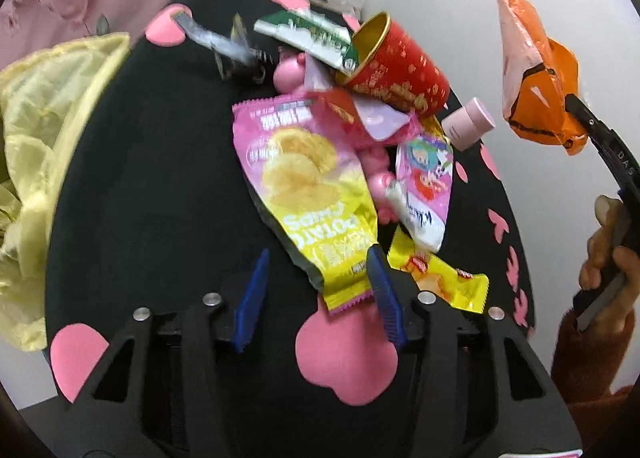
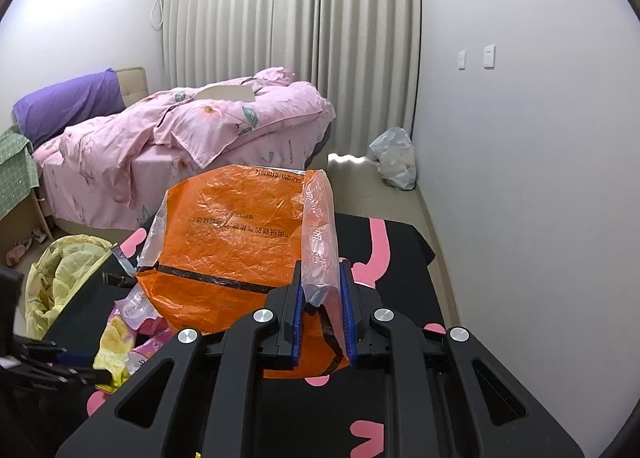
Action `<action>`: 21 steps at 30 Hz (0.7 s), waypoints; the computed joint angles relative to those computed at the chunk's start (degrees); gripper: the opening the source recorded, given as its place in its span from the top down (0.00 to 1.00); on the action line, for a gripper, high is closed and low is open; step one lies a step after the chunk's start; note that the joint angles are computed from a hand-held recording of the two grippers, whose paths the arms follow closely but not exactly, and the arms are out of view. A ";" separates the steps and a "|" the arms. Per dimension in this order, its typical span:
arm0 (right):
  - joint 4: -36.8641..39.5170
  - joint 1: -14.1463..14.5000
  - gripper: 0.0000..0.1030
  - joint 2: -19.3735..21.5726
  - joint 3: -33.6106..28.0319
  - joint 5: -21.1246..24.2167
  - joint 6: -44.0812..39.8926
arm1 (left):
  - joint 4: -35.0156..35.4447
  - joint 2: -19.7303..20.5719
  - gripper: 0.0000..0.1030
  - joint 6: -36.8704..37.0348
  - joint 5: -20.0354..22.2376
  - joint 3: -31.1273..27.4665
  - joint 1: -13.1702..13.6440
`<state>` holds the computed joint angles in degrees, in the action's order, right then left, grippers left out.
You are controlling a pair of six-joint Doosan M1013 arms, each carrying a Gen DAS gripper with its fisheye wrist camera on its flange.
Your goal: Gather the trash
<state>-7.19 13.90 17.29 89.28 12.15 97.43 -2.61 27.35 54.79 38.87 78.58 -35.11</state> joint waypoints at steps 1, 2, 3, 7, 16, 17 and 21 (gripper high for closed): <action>2.97 -0.08 0.84 0.04 0.02 -0.05 -2.48 | -1.35 0.15 0.73 1.39 0.22 -0.15 0.05; 4.95 -0.15 0.84 0.03 0.14 -0.09 -4.13 | -1.80 0.24 0.83 1.79 0.43 -0.25 0.09; 7.57 -0.22 0.84 0.11 0.10 -0.03 -6.28 | -0.82 0.07 0.90 0.91 0.19 -0.01 0.04; 11.04 -0.04 0.84 0.14 0.03 -0.14 -9.56 | 4.92 -1.68 0.98 -2.97 -2.08 2.06 -0.23; 21.98 -0.12 0.84 -0.14 0.48 1.50 -20.68 | 2.61 -5.34 0.62 -1.85 -9.33 6.28 1.19; 24.73 -0.47 0.83 -0.33 1.07 2.03 -23.11 | -3.14 -5.20 0.46 3.54 -11.03 6.71 1.61; 30.76 -1.46 0.83 -1.16 3.61 3.17 -28.39 | -2.56 -3.76 0.45 4.39 -11.86 6.01 1.51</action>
<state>23.58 12.44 16.13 92.89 15.32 69.04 -5.17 23.59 59.17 27.00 84.59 -33.60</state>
